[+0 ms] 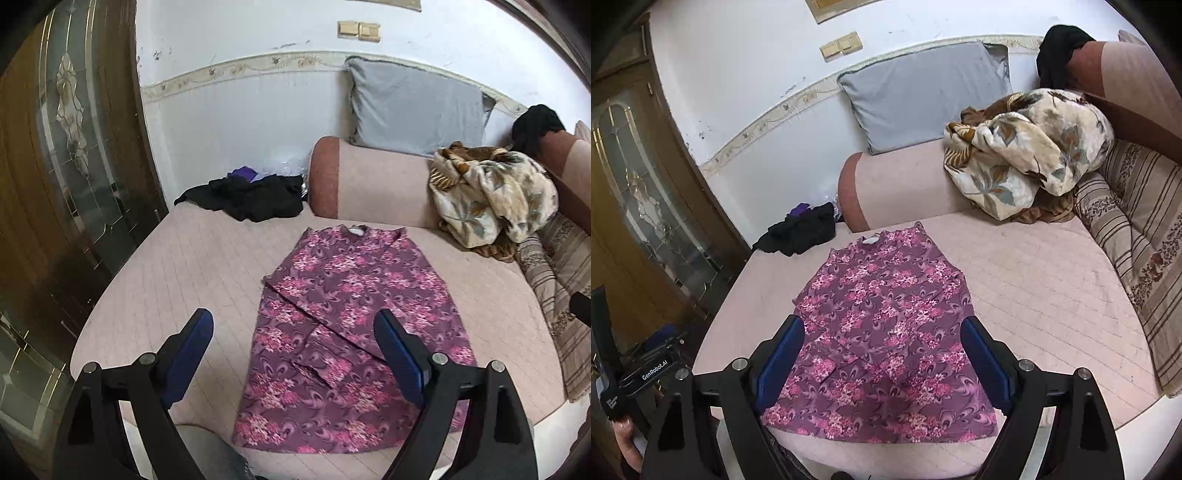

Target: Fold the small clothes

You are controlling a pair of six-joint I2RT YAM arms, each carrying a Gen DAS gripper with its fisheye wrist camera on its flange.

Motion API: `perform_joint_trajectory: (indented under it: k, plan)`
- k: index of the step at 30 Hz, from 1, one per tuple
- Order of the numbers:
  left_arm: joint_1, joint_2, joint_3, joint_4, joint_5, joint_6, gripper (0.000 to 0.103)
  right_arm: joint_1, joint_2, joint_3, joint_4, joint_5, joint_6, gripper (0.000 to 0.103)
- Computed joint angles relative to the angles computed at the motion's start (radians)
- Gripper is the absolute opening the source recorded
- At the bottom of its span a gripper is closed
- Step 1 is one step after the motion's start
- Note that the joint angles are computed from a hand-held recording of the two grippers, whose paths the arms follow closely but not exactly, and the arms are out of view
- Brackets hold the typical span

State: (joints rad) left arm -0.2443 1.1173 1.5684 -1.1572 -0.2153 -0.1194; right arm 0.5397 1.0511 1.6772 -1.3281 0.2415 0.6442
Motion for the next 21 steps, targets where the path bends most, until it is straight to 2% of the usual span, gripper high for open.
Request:
perform_joint_trajectory:
  k: [7,14,17,21]
  plan:
    - [0.069,0.164,-0.021,0.118,0.003,0.028,0.088,-0.245,0.097,-0.097,0.151,-0.196,-0.159,0.09]
    - [0.101,0.356,0.005,0.234,0.019,0.047,0.088,-0.369,0.275,-0.128,0.301,-0.289,-0.257,0.09]
    - [0.134,0.492,0.08,0.27,0.06,0.076,0.088,-0.409,0.375,-0.115,0.358,-0.334,-0.292,0.09]
    - [0.173,0.669,0.235,0.246,0.115,0.076,0.088,-0.454,0.523,-0.057,0.413,-0.387,-0.328,0.089]
